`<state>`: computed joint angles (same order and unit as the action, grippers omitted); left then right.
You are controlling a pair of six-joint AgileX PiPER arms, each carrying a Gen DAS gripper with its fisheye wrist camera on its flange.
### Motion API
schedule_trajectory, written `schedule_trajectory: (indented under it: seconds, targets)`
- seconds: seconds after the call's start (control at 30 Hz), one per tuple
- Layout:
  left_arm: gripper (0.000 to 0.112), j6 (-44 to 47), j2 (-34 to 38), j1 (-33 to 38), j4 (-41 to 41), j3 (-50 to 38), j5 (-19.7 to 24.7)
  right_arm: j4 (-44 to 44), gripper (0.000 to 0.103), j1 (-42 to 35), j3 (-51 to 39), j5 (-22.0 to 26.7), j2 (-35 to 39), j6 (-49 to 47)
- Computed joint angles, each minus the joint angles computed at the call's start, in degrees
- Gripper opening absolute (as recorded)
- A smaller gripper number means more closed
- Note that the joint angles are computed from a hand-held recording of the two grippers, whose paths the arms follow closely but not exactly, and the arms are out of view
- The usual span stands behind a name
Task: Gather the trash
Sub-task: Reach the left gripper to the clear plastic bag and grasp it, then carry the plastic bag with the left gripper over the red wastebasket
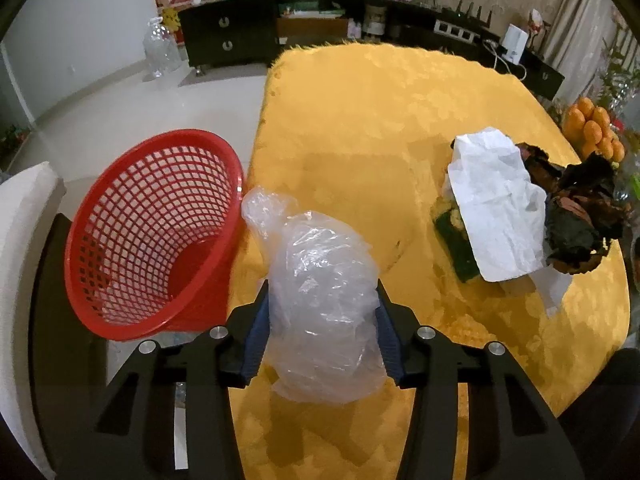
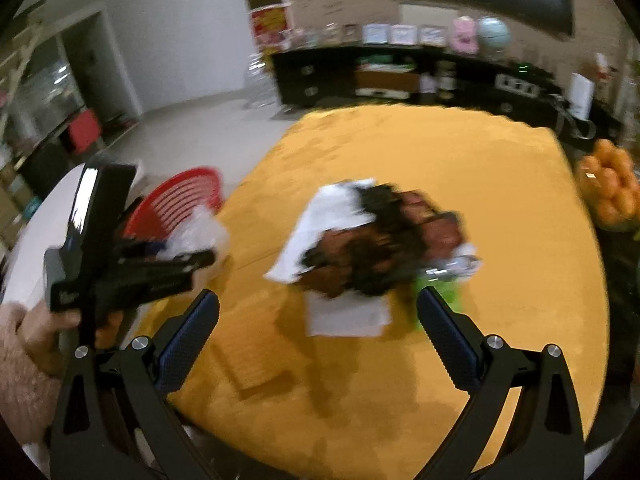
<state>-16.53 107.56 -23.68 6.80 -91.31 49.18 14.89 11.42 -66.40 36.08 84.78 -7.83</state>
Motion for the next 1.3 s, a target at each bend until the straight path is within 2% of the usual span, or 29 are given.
schedule_trajectory:
  seconds: [0.2,0.4,0.57,0.83,1.0,1.13,1.3]
  targets:
    - [0.045,-0.56,-5.59,1.21,1.10,4.06,-0.93,1.96,0.096,4.58,-1.49,1.97,5.45,-4.10]
    - [0.045,-1.96,-11.14,2.69,2.45,7.08,-1.11,-4.68,0.094,9.80,-3.40,0.16,10.91,-0.55]
    - [0.045,-2.78,-15.03,3.85,3.85,9.35,-1.48,-9.39,0.079,11.72,-6.27,0.86,15.65,1.48]
    - [0.045,-4.28,-18.97,5.58,5.84,12.27,-2.10,-6.25,0.034,11.68,-6.03,0.83,16.94,-2.48]
    - [0.045,-5.00,-20.35,6.91,6.48,13.11,-2.46,-3.25,0.026,10.72,-6.80,2.22,16.33,-3.44]
    - [0.045,-5.80,-21.29,8.17,7.76,13.27,-2.72,-1.46,0.026,10.65,-8.50,3.04,14.91,-3.05]
    - [0.045,-6.21,-21.60,10.40,8.65,11.24,-2.42,-1.78,0.026,10.80,-15.17,5.40,14.49,-0.26]
